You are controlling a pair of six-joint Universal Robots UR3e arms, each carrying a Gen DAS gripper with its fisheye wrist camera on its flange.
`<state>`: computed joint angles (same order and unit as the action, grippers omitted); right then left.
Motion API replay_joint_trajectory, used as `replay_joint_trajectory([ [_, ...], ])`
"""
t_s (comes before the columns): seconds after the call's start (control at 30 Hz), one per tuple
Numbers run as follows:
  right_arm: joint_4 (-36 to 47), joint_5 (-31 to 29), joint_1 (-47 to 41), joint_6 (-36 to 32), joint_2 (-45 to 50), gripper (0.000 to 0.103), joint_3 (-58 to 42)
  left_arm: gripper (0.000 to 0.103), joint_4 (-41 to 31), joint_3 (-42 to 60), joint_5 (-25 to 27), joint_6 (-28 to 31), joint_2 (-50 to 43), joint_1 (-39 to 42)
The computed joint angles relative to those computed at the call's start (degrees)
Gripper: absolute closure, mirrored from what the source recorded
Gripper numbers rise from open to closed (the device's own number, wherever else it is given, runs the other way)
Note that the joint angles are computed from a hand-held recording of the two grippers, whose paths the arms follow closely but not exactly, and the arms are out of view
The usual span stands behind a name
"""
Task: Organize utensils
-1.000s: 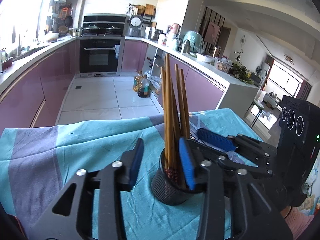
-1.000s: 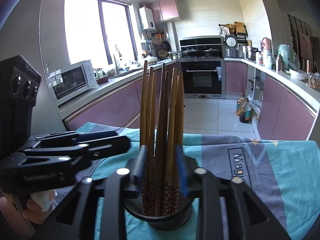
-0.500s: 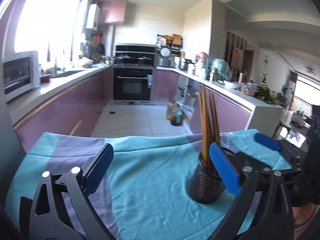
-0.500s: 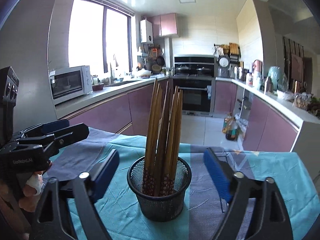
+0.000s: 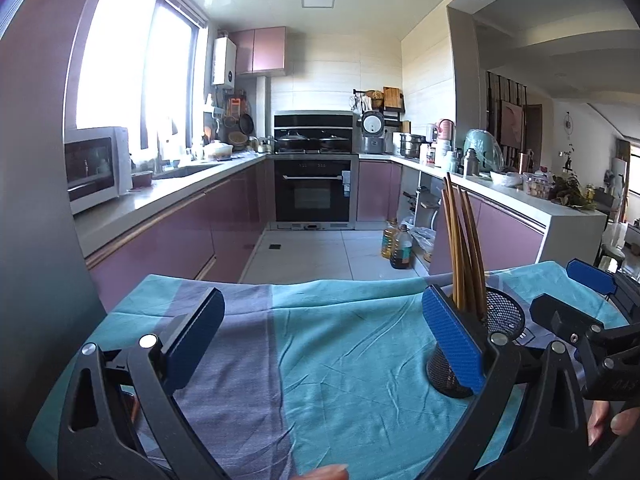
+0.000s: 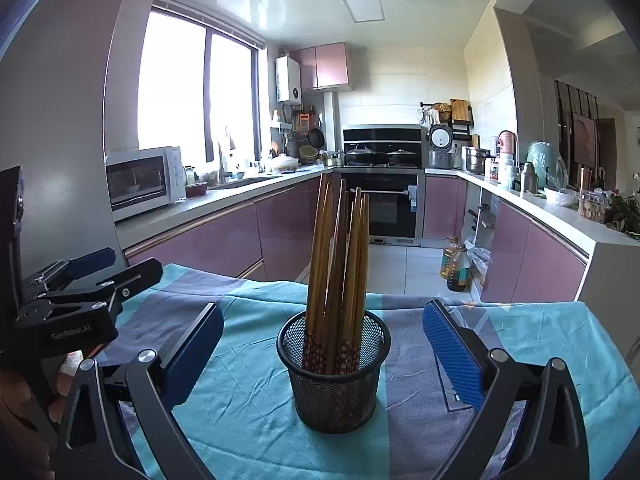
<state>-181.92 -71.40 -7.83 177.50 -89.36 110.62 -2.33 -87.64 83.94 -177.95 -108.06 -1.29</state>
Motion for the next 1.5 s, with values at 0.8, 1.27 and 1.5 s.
replay_joint_trajectory([
  [0.8, -7.7, -2.1, 1.1, 1.7, -3.0, 0.007, 5.3, 0.006, 7.4, -8.5, 2.0, -0.6, 6.1, -0.2],
  [1.27, -8.8, -3.6, 2.4, 1.8, -2.2, 0.007, 5.1, 0.006, 7.9, -9.3, 2.2, -0.6, 6.5, -0.1],
  [1.5, -9.2, -3.7, 2.4, 1.9, -2.3, 0.007, 5.3, 0.006, 8.3, -9.5, 2.4, -0.5, 6.5, -0.1],
])
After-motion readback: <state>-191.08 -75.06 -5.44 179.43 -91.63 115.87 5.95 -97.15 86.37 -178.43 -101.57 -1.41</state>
